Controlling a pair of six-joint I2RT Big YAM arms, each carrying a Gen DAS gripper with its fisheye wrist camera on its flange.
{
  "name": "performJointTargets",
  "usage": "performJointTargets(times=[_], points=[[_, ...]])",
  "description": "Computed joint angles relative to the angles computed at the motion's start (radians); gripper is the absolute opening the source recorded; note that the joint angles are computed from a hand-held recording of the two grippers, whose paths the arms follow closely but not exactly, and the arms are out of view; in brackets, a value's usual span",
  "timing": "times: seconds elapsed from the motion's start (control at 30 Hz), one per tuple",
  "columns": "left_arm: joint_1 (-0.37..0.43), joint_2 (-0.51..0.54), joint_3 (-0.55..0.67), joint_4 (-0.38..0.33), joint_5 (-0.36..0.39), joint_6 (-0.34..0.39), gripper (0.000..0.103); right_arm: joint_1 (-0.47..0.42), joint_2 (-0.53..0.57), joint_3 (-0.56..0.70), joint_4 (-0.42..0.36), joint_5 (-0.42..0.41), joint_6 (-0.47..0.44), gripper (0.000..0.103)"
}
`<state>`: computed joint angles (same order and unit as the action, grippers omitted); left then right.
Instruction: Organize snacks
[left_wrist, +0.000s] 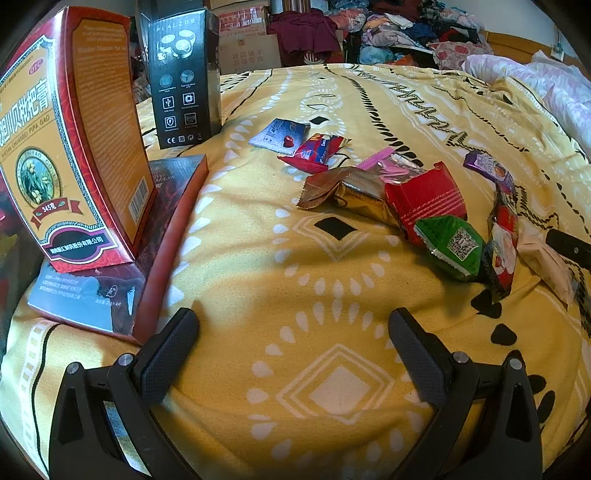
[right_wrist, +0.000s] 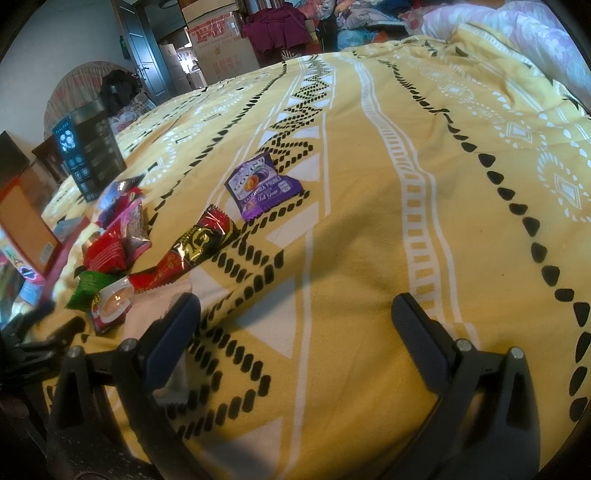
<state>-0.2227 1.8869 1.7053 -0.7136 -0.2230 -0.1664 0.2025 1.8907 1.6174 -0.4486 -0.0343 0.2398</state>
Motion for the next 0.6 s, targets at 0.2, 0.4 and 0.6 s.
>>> performJointTargets(times=[0.2, 0.4, 0.6], points=[[-0.002, 0.008, 0.008, -0.001, -0.005, 0.004, 0.103, 0.000, -0.001, -0.002, 0.001, -0.001, 0.001, 0.103], [0.000, 0.009, 0.008, 0.003, -0.004, 0.006, 0.103, 0.000, 0.000, 0.000, -0.001, 0.001, -0.001, 0.103], [0.000, 0.010, 0.008, 0.004, -0.002, 0.006, 0.103, 0.000, 0.000, 0.000, -0.001, 0.001, -0.001, 0.103]])
